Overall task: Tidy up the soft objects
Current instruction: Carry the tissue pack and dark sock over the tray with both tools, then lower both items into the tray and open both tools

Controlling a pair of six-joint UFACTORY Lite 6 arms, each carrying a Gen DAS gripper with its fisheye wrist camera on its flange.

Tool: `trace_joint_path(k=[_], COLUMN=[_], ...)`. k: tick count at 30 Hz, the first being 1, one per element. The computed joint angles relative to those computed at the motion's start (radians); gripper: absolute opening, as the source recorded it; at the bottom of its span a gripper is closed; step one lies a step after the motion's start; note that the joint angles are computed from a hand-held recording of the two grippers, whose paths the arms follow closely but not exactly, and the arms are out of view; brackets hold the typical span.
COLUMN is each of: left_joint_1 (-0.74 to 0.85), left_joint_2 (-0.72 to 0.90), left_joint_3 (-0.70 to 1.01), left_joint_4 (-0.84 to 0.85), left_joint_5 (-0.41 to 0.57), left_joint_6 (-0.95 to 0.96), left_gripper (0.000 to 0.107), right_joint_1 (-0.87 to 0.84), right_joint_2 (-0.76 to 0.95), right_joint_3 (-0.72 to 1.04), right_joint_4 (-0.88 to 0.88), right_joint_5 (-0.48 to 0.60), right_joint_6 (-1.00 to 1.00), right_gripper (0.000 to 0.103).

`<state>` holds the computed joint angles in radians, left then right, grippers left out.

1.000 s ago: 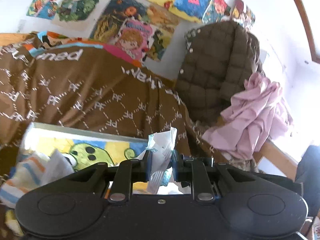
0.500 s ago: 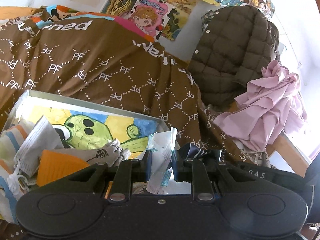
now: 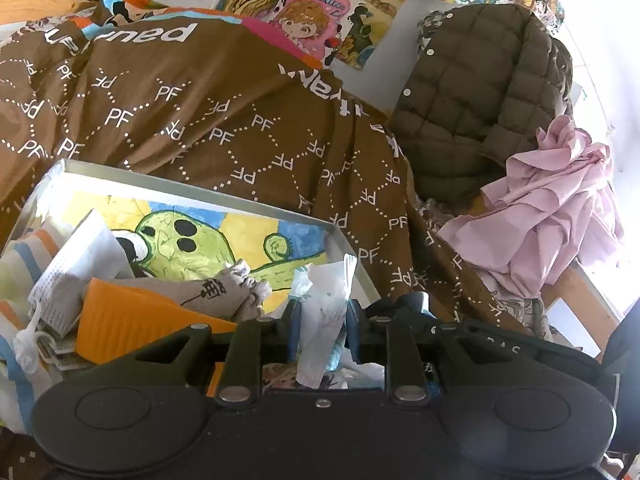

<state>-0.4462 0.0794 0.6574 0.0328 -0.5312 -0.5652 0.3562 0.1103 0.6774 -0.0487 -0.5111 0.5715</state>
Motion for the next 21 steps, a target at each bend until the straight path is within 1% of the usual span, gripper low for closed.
trace_joint_path(k=[2, 5, 6, 8, 11, 13, 15, 21], left_joint_1=[-0.003, -0.005, -0.006, -0.006, -0.007, -0.008, -0.009, -0.032], left_joint_2=[-0.009, -0.023, -0.029, -0.046, -0.075, -0.099, -0.123, -0.194], left_joint_3=[-0.005, -0.011, -0.014, -0.024, -0.04, -0.054, -0.066, -0.094], left_joint_4=[-0.015, -0.031, -0.037, -0.055, -0.086, -0.104, -0.116, -0.2], left_joint_5=[0.005, 0.017, 0.022, 0.034, 0.052, 0.058, 0.067, 0.101], left_joint_6=[0.024, 0.037, 0.041, 0.057, 0.083, 0.098, 0.109, 0.192], left_gripper=[0.027, 0.031, 0.032, 0.034, 0.042, 0.05, 0.055, 0.066], right_joint_1=[0.003, 0.004, 0.003, 0.003, 0.004, 0.002, -0.005, -0.02], right_joint_2=[-0.004, -0.019, -0.025, -0.038, -0.055, -0.065, -0.078, -0.134], right_joint_3=[-0.001, -0.011, -0.014, -0.018, -0.025, -0.03, -0.038, -0.061], right_joint_4=[0.018, 0.023, 0.017, 0.016, 0.008, -0.002, -0.02, -0.051], right_joint_5=[0.009, 0.007, 0.007, 0.012, 0.016, 0.013, 0.008, 0.013], right_joint_6=[-0.019, -0.029, -0.026, -0.024, -0.022, -0.013, 0.005, 0.044], right_gripper=[0.029, 0.041, 0.047, 0.053, 0.059, 0.065, 0.068, 0.077])
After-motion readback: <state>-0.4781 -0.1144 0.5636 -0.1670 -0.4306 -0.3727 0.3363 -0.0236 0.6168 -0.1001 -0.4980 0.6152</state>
